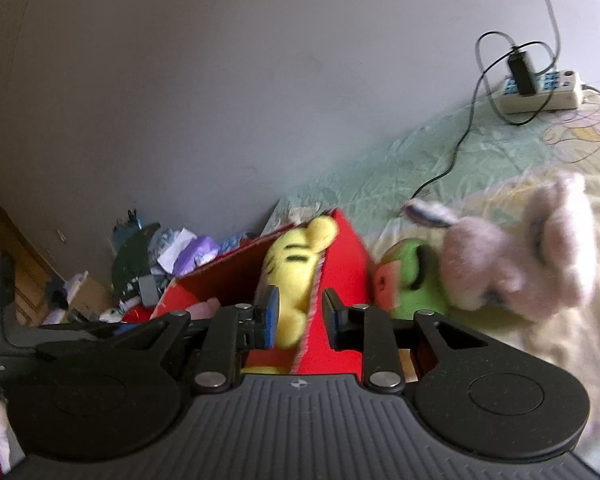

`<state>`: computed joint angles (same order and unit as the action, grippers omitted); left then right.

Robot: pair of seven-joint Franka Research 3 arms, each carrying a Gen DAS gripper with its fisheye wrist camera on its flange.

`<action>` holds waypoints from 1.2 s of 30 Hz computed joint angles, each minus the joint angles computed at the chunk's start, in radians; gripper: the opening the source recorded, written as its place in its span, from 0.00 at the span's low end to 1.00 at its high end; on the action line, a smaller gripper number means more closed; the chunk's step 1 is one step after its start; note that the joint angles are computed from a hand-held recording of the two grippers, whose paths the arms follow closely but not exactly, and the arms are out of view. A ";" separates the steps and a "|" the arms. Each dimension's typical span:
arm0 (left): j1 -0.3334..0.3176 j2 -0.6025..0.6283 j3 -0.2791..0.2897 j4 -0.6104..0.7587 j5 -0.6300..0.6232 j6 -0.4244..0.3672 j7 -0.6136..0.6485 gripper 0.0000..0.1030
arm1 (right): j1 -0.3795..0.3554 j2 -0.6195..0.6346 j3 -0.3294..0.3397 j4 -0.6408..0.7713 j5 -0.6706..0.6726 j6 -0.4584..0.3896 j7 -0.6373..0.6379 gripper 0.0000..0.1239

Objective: Organize objects
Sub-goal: 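Move the right gripper back toward the white bunnies on the bed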

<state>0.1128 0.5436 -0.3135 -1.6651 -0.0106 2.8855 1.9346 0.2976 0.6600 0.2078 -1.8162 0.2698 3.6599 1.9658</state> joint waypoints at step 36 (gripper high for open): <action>-0.180 0.033 -0.022 0.006 -0.003 -0.057 -0.109 0.82 | -0.182 -0.073 -0.029 -0.148 -0.003 -0.154 -0.051 0.21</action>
<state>-0.0674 0.5768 -0.3353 -1.6588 -0.0132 2.8288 1.8260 0.1156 0.5869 0.1784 -1.9641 0.2665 3.5054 1.9149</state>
